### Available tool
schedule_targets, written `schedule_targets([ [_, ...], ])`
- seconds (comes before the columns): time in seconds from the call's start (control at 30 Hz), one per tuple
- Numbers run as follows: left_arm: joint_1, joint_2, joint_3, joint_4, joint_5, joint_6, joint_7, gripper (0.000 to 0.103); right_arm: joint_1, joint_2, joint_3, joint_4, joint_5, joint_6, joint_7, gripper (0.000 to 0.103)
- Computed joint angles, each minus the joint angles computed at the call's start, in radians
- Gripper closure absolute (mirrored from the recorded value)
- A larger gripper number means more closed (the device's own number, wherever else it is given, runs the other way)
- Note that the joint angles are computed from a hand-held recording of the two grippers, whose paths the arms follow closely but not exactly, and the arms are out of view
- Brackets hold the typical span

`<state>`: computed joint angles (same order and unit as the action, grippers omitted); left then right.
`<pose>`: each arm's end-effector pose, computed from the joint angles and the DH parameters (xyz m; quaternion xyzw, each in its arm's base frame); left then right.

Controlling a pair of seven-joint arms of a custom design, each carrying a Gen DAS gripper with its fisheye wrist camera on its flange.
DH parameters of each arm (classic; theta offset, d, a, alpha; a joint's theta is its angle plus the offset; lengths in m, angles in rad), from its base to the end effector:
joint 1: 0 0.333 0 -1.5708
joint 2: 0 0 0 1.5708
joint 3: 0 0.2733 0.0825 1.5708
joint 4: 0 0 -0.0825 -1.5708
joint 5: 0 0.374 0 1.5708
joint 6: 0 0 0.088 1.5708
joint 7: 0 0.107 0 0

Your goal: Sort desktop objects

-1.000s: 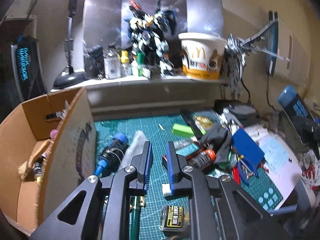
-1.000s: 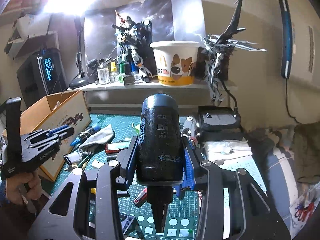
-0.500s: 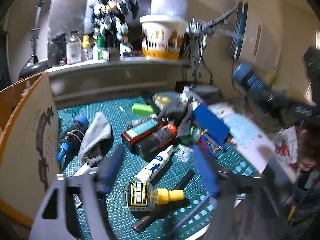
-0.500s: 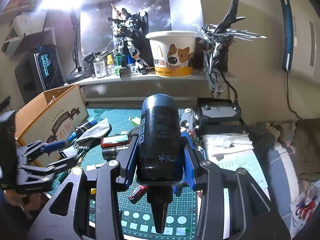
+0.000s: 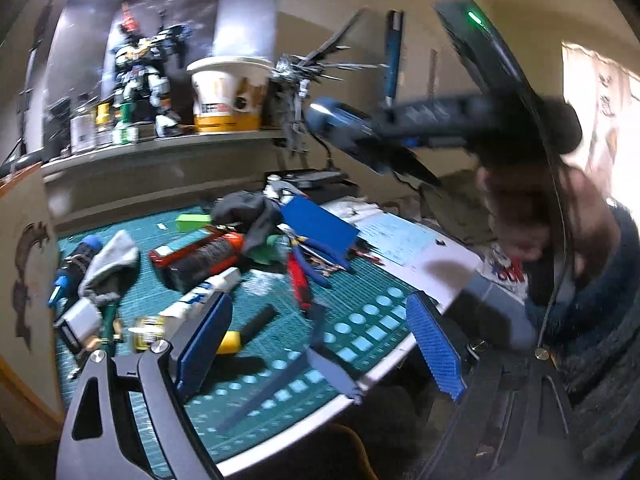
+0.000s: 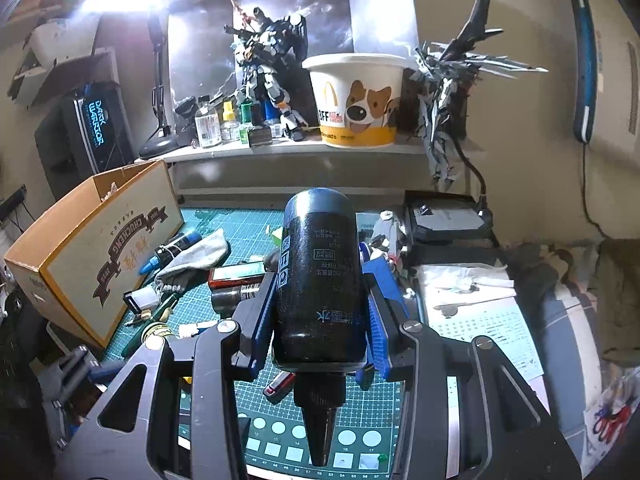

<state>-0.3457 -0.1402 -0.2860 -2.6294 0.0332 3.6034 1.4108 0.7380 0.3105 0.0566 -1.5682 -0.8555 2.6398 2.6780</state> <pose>0.3771 -0.2827 0.3969 -0.4220 0.7383 -0.4792 0.2173 0.4648 0.4942 0.5087 -0.7086 0.5329 -0.2532 0.3870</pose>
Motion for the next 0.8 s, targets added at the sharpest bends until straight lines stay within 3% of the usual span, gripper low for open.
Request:
schedule_targets([
  [0.03, 0.004, 0.012, -0.021, 0.010, -0.032, -0.007, 0.028, 0.014, -0.001, 0.000, 0.001, -0.001, 0.003, 0.000, -0.002, 0.065],
  [0.17, -0.008, 0.084, -0.019, 0.071, -0.029, -0.031, 0.031, 0.014, -0.004, -0.004, 0.002, -0.008, 0.010, 0.004, -0.004, 0.065],
  [0.27, -0.020, 0.138, -0.028, 0.112, -0.090, -0.018, 0.098, 0.014, -0.005, -0.010, 0.002, -0.014, 0.010, 0.000, -0.003, 0.065],
  [0.33, -0.048, 0.163, -0.036, 0.126, -0.212, 0.013, 0.211, 0.014, -0.006, -0.017, 0.004, -0.020, 0.010, -0.002, -0.002, 0.065],
  [0.43, -0.064, 0.163, -0.028, 0.107, -0.256, 0.059, 0.230, 0.015, -0.010, -0.028, 0.006, -0.032, 0.005, -0.002, 0.004, 0.065],
  [0.5, -0.063, 0.154, -0.023, 0.086, -0.257, 0.067, 0.202, 0.030, -0.014, -0.032, 0.008, -0.038, 0.003, -0.003, 0.008, 0.065],
  [0.57, -0.049, 0.151, -0.012, 0.080, -0.196, 0.046, 0.129, 0.060, -0.019, -0.033, 0.012, -0.041, 0.008, -0.003, 0.005, 0.065],
  [0.6, -0.043, 0.150, -0.009, 0.079, -0.175, 0.032, 0.102, 0.069, -0.021, -0.032, 0.014, -0.042, 0.012, -0.004, 0.002, 0.065],
  [0.63, -0.045, 0.151, -0.011, 0.085, -0.199, 0.010, 0.117, 0.084, -0.022, -0.031, 0.016, -0.041, 0.015, -0.005, -0.001, 0.065],
  [0.67, -0.052, 0.155, -0.016, 0.095, -0.241, -0.001, 0.151, 0.091, -0.023, -0.030, 0.017, -0.040, 0.019, -0.005, -0.005, 0.065],
  [0.8, -0.057, 0.143, -0.017, 0.098, -0.268, 0.021, 0.157, 0.092, -0.020, -0.023, 0.018, -0.031, 0.027, -0.008, -0.023, 0.065],
])
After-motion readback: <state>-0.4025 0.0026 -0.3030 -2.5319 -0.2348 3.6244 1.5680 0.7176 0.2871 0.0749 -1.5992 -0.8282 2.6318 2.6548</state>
